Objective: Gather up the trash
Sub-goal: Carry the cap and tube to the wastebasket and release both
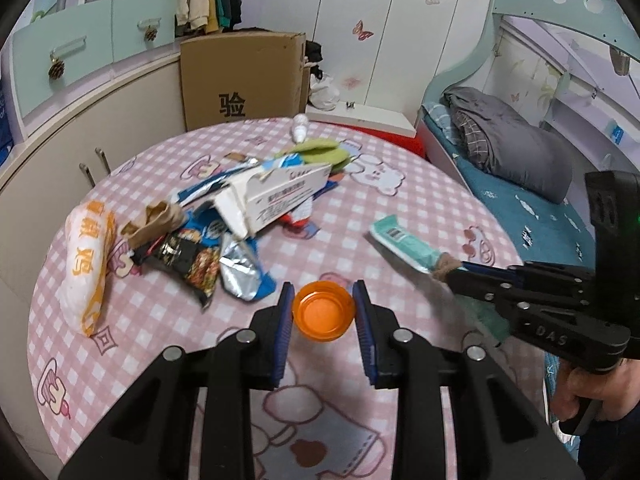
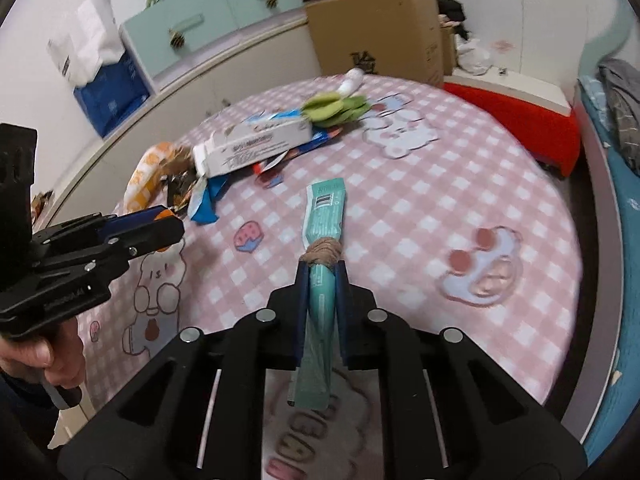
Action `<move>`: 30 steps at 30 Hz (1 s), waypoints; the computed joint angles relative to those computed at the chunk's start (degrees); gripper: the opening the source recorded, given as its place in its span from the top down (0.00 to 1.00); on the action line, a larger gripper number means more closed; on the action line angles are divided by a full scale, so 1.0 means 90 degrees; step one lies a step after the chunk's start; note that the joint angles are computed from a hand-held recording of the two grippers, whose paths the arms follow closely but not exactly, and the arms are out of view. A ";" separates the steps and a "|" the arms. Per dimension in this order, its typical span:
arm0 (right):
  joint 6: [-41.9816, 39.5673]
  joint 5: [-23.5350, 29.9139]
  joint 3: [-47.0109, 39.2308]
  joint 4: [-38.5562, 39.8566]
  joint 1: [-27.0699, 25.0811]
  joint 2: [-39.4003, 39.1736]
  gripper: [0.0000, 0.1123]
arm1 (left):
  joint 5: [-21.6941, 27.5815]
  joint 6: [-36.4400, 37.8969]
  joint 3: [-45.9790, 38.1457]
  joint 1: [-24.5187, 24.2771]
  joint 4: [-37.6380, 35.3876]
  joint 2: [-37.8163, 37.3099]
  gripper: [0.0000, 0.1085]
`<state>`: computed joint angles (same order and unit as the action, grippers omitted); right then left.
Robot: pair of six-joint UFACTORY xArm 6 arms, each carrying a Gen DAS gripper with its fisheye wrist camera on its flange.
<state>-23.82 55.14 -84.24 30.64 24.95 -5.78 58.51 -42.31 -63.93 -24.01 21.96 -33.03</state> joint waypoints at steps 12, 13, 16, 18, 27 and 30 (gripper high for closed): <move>-0.0098 -0.0188 0.0156 0.0824 -0.1086 -0.0429 0.88 | -0.0319 0.0051 -0.1136 -0.0454 0.0187 0.1114 0.74; -0.0105 -0.0209 0.0169 0.0861 -0.1158 -0.0453 0.88 | -0.0352 0.0079 -0.1273 -0.0498 0.0191 0.1249 0.74; -0.0106 -0.0245 0.0167 0.0967 -0.1487 -0.0514 0.88 | -0.0476 0.0230 -0.1667 -0.0628 0.0149 0.1645 0.74; -0.0114 -0.0263 0.0189 0.1031 -0.1729 -0.0558 0.88 | -0.0543 0.0348 -0.2003 -0.0738 0.0107 0.1976 0.74; -0.0012 -0.0278 0.0272 0.1175 -0.2858 -0.0519 0.89 | -0.0680 0.0960 -0.3604 -0.1169 -0.0324 0.3547 0.74; 0.0059 -0.0277 0.0362 0.1128 -0.3218 -0.0436 0.89 | -0.0618 0.1261 -0.4221 -0.1265 -0.0674 0.4138 0.74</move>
<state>-23.29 52.65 -80.99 40.79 -4.01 -9.70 52.95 -30.96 -101.92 -35.40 15.90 4.21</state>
